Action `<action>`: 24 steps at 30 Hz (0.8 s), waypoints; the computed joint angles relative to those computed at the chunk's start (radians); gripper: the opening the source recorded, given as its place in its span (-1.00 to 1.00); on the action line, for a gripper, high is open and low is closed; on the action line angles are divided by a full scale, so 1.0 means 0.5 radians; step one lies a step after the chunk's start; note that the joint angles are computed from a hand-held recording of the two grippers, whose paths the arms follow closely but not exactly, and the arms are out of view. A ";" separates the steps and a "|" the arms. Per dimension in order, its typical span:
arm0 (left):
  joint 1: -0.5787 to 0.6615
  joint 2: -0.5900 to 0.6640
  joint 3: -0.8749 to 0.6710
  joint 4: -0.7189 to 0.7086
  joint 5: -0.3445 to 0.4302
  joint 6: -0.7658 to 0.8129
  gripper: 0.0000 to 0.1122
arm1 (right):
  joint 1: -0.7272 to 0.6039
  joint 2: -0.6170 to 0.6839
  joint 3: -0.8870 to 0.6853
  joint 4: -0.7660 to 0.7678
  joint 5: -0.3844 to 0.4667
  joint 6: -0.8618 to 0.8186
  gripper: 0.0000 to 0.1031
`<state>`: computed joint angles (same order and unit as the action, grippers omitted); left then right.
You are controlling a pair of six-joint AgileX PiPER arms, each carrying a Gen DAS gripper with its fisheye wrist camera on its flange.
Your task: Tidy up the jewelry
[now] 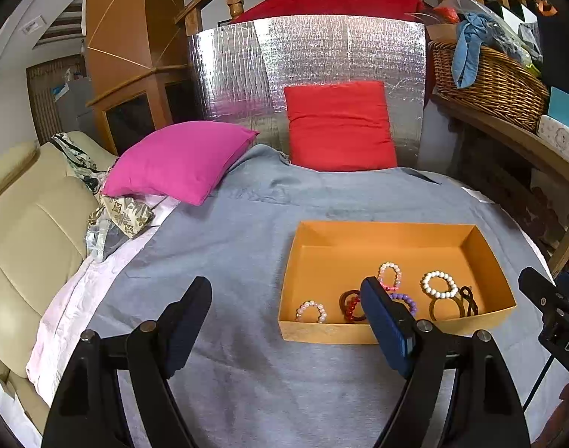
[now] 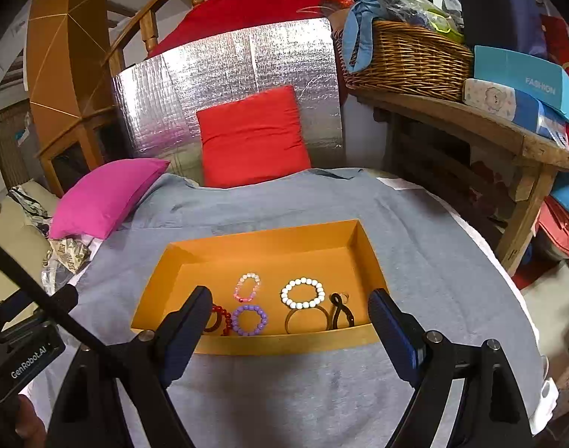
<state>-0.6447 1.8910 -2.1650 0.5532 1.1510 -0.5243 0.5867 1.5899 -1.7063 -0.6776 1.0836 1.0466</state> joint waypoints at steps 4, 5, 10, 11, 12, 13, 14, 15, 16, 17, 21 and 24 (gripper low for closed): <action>-0.003 0.019 -0.027 -0.002 0.012 0.001 0.47 | -0.027 -0.019 0.031 0.019 -0.015 0.002 0.70; -0.002 0.020 -0.029 -0.004 0.013 0.004 0.47 | -0.030 -0.023 0.035 0.020 -0.013 0.003 0.70; -0.009 0.041 -0.064 -0.012 0.031 0.008 0.47 | -0.034 -0.035 0.046 0.015 -0.009 -0.004 0.70; -0.006 0.038 -0.061 -0.019 0.028 0.016 0.47 | -0.033 -0.034 0.045 0.014 -0.007 -0.001 0.70; -0.008 0.041 -0.065 -0.017 0.030 0.016 0.47 | -0.037 -0.037 0.049 0.016 -0.010 -0.002 0.70; -0.012 0.045 -0.069 -0.010 0.034 0.009 0.47 | -0.039 -0.039 0.052 0.018 -0.011 0.000 0.70; -0.013 0.049 -0.075 -0.009 0.037 0.008 0.47 | -0.045 -0.042 0.057 0.024 -0.015 -0.001 0.70; -0.015 0.051 -0.077 -0.009 0.037 0.008 0.47 | -0.048 -0.044 0.061 0.028 -0.018 0.000 0.70; -0.016 0.053 -0.079 -0.005 0.040 0.005 0.47 | -0.051 -0.043 0.059 0.032 -0.017 -0.003 0.70; -0.018 0.056 -0.085 -0.004 0.044 0.004 0.47 | -0.053 -0.043 0.059 0.034 -0.018 -0.005 0.70; -0.023 0.058 -0.085 0.001 0.044 0.007 0.47 | -0.053 -0.041 0.060 0.044 -0.022 -0.016 0.70; -0.025 0.059 -0.086 0.001 0.046 0.007 0.47 | -0.051 -0.035 0.056 0.043 -0.020 -0.020 0.70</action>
